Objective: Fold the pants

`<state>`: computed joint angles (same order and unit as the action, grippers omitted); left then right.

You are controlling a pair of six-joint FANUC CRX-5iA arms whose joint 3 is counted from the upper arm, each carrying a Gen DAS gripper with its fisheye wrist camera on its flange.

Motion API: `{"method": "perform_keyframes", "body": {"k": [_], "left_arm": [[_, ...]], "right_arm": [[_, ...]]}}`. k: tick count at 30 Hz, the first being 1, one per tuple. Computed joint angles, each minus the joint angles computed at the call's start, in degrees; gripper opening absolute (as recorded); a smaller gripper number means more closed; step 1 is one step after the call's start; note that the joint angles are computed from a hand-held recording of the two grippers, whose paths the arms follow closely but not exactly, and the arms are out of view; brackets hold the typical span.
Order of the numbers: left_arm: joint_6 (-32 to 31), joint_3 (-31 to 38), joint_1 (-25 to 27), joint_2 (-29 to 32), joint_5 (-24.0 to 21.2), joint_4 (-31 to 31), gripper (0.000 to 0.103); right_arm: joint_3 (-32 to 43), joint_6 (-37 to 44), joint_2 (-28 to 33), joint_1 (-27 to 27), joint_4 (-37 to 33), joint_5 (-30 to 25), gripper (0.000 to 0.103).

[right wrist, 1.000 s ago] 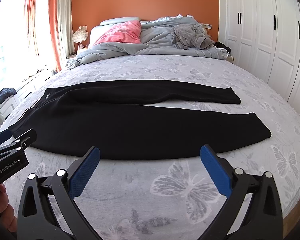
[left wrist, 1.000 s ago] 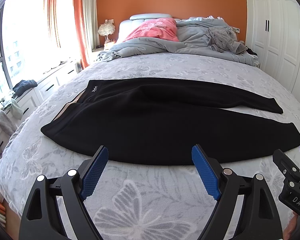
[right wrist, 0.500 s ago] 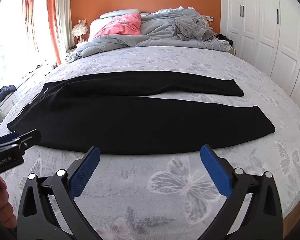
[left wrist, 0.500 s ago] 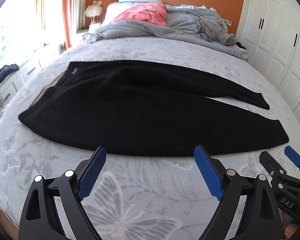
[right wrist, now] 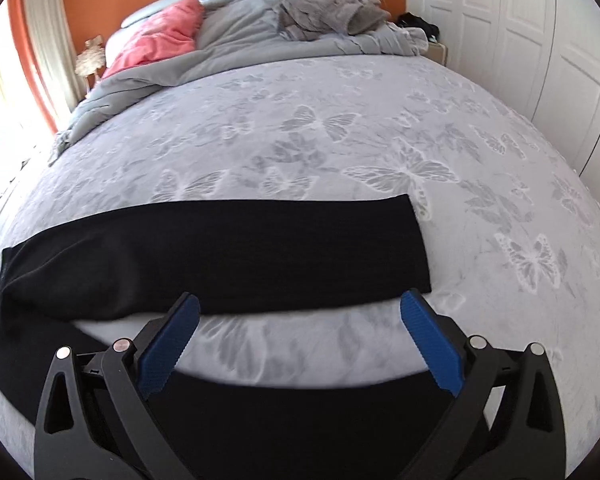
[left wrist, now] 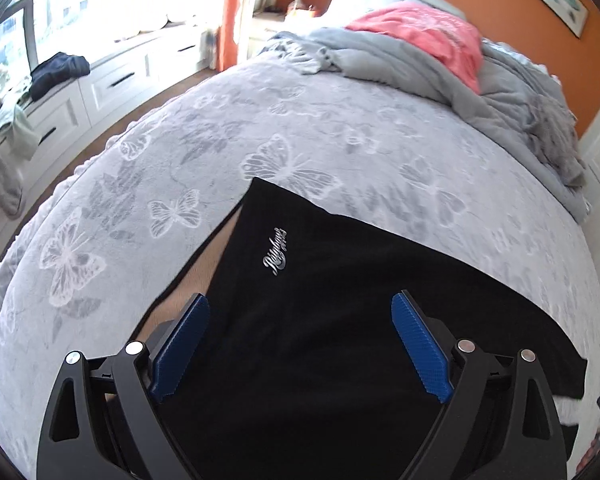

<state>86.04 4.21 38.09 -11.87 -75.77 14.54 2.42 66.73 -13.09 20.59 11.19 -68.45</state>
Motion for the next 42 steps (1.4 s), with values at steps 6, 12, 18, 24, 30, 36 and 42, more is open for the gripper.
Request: {"method": "perform_keyframes", "body": {"k": [6, 12, 18, 24, 30, 36, 42], "left_arm": [[7.0, 7.6, -3.4, 13.4, 0.9, -9.5, 0.09], [4.9, 6.5, -4.8, 16.1, 7.5, -9.2, 0.076], [-0.5, 4.0, -3.2, 12.6, 11.1, -5.0, 0.021], [-10.8, -3.0, 5.2, 1.6, 10.7, 10.4, 0.016], [-27.2, -11.8, 21.9, -12.1, -3.8, 22.5, 0.014], [-43.7, -25.3, 45.1, -24.5, -23.8, 23.7, 0.013], [-49.4, -30.4, 66.1, -32.7, -42.7, 25.3, 0.07]], "right_arm": [[4.0, 1.2, 11.7, -8.1, -1.7, 4.8, 0.098], [4.7, 1.9, 16.3, -9.1, -2.1, 9.4, 0.098], [5.6, 6.1, 14.0, -10.0, -9.8, 11.9, 0.0], [2.6, 9.4, 2.4, -9.5, -10.8, 14.9, 0.0], [0.4, 17.3, -9.0, -17.4, -18.5, 6.6, 0.0], [-5.3, 22.2, -15.3, -25.3, -26.4, -3.9, 0.001], [-7.2, 19.4, -17.5, -21.4, -28.5, -7.8, 0.007]]}}
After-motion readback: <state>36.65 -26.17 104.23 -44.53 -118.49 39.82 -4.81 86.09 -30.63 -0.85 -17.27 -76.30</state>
